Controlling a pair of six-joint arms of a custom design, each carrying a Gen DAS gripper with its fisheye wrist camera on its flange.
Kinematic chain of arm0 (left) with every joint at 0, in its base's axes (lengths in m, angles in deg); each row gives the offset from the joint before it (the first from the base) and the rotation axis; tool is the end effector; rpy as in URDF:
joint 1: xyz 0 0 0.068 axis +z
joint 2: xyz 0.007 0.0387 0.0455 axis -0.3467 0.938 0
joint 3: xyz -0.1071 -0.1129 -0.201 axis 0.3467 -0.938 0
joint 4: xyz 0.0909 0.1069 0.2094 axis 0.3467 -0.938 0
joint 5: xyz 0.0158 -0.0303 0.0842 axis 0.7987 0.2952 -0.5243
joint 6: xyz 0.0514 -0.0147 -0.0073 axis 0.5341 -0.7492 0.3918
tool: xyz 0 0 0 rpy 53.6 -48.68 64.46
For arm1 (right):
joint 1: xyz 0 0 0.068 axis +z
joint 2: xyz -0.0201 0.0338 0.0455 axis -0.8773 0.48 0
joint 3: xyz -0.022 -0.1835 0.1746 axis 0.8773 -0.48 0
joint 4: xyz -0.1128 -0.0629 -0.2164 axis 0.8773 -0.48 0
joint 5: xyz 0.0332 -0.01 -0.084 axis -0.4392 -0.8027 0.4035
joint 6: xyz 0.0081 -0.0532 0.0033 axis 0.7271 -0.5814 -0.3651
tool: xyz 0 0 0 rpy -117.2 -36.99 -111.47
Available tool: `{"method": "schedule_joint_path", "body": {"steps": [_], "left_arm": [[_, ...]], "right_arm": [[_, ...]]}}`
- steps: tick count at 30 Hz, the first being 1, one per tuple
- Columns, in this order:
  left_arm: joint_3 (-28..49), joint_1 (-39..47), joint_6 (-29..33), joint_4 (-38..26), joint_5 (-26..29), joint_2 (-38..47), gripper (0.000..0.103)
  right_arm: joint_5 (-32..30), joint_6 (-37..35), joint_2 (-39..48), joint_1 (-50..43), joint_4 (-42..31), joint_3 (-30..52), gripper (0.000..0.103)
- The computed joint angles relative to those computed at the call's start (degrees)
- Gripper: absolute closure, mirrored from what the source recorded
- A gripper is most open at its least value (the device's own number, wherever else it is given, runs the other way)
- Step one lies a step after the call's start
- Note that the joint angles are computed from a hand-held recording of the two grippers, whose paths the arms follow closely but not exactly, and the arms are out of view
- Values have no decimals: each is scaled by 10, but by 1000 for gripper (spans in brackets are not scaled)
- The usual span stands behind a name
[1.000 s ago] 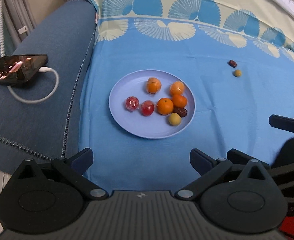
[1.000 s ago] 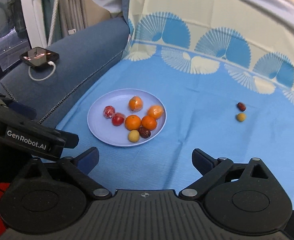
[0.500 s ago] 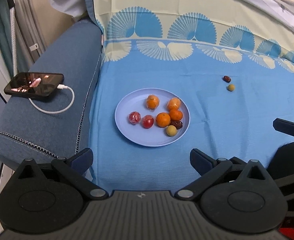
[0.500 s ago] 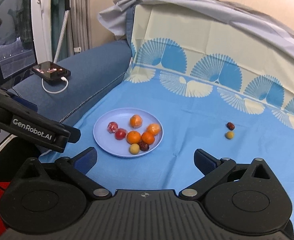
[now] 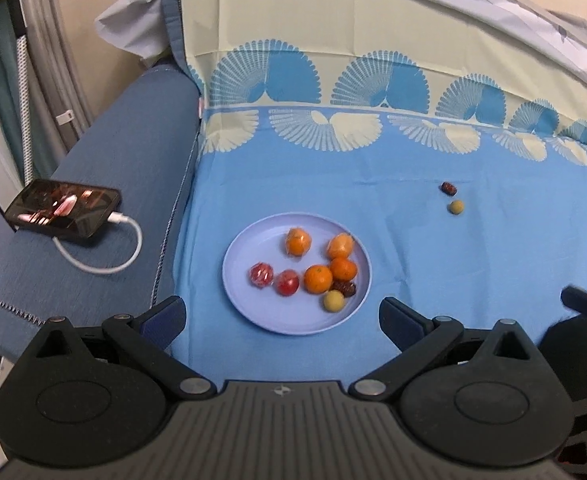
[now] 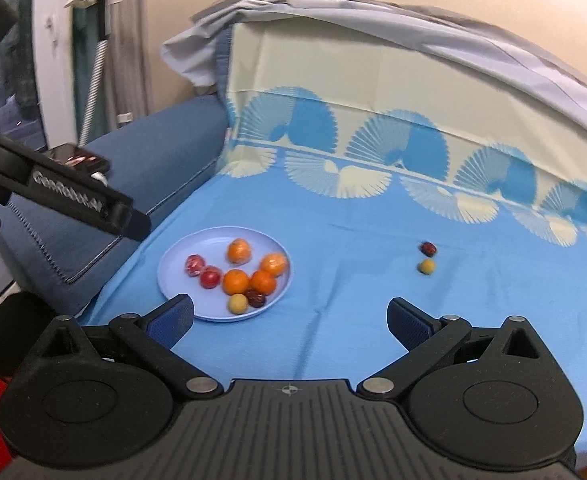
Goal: Organize fruits
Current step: 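Lift both tools away from the plate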
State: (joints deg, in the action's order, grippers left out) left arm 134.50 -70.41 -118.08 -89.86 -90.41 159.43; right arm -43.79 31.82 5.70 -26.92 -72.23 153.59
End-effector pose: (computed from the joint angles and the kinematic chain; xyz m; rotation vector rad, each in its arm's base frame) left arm 0.2291 -0.2484 0.4012 0.2707 2.3839 -0.0003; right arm 0.1384 0.0780 0.3635 -0.1141 2.1749 0.0676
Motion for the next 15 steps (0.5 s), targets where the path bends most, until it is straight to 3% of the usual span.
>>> {"method": "schedule_joint_path", "body": {"steps": [15], "left_arm": [[77,18,-14,-41,25,65,0]], "right_arm": [[-61,-7,-8,-74,32,-36,1]]}}
